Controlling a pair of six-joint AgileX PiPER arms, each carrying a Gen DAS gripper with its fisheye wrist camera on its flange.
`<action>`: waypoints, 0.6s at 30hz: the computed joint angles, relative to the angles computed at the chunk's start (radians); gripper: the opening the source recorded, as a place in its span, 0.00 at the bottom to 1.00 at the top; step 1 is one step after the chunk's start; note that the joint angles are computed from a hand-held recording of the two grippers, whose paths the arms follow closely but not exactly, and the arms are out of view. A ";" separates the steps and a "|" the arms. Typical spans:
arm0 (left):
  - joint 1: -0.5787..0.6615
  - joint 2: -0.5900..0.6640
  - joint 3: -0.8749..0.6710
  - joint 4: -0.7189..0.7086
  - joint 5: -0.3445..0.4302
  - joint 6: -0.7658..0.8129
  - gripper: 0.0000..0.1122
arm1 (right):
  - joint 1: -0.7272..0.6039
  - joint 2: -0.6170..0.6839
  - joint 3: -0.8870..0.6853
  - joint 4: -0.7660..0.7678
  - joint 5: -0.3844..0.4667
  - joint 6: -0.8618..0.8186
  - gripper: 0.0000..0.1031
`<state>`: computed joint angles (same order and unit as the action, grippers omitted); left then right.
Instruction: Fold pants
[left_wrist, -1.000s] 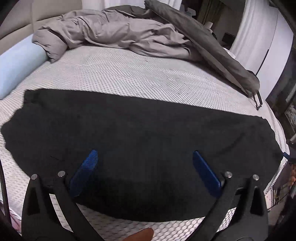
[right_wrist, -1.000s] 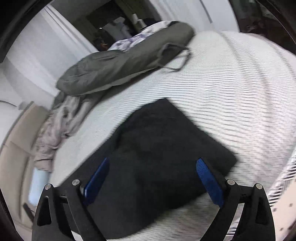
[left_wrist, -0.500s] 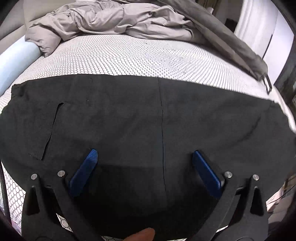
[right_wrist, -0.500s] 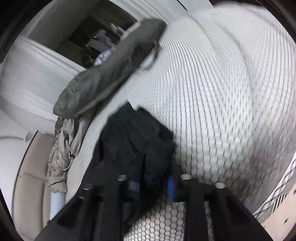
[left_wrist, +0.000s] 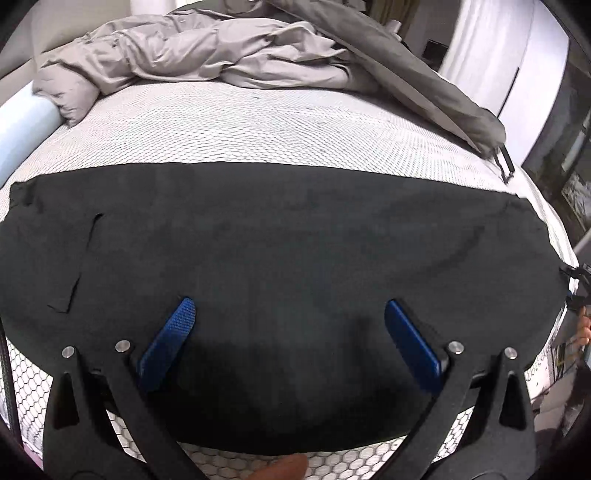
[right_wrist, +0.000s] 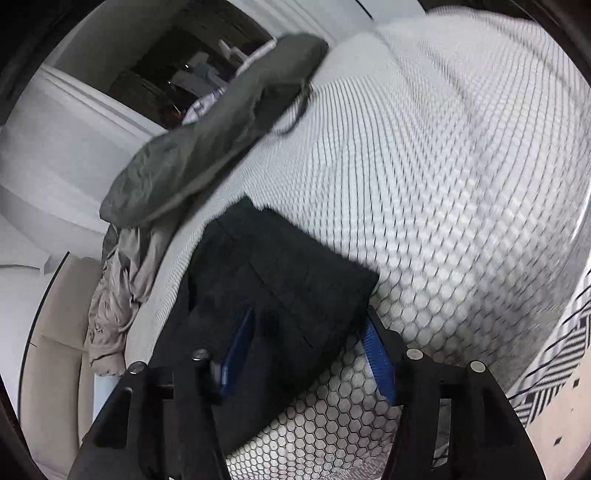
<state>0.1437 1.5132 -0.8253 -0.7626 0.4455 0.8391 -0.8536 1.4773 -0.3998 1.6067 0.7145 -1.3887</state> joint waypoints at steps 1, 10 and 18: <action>-0.015 0.003 -0.001 0.032 -0.014 -0.033 0.91 | 0.016 0.017 0.000 0.021 -0.020 -0.010 0.34; -0.024 0.021 0.003 0.139 -0.069 -0.140 0.91 | 0.059 -0.067 0.015 -0.034 -0.155 0.055 0.33; -0.025 0.002 0.016 0.036 -0.052 -0.045 0.91 | -0.144 -0.235 0.093 -0.024 -0.053 0.032 0.46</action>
<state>0.1183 1.5150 -0.8096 -0.7264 0.3932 0.7940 -0.9979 1.2421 -0.3071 1.5830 0.6616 -1.3563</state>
